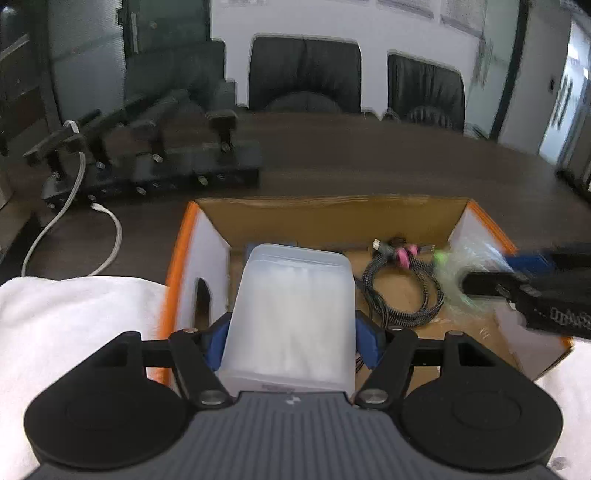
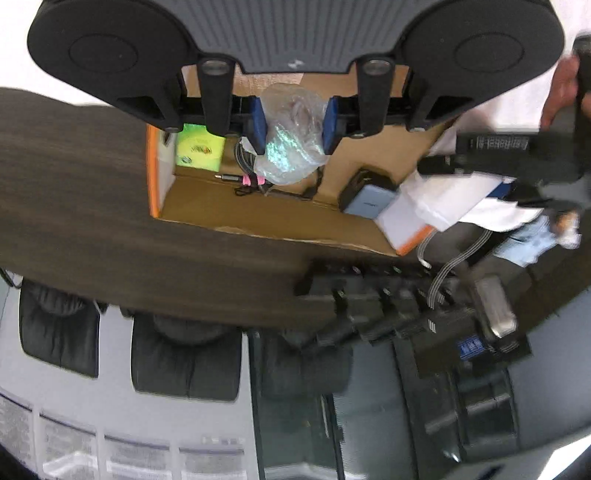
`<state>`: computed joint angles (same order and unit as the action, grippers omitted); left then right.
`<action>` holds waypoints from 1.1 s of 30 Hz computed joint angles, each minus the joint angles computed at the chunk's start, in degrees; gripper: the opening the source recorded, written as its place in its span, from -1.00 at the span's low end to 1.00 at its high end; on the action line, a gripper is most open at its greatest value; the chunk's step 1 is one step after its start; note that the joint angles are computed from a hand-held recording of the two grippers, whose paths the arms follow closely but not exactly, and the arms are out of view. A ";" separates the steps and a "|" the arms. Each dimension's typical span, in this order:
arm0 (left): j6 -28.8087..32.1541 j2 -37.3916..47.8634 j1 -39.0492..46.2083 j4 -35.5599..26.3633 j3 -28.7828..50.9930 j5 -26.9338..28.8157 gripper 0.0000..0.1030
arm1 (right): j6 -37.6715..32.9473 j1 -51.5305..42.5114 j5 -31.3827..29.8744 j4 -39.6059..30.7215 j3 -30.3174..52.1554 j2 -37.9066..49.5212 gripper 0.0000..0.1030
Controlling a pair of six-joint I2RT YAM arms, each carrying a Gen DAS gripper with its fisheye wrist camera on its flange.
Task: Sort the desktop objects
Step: 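Place the white box and plastic bag into the cardboard box, open both tools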
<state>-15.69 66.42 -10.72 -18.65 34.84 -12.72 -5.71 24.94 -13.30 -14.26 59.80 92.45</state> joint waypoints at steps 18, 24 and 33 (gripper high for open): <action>3.33 7.75 -2.96 -0.95 -0.94 -3.18 0.73 | 3.67 0.73 3.44 -2.81 9.82 14.20 0.44; 1.44 -5.96 -0.45 -5.53 -3.28 -3.48 0.79 | -1.40 -2.67 4.01 -6.04 1.08 3.14 0.45; -7.85 -31.71 -8.11 -29.11 -4.70 -2.35 0.93 | -6.71 -10.37 -6.28 -11.28 -13.83 -18.21 0.51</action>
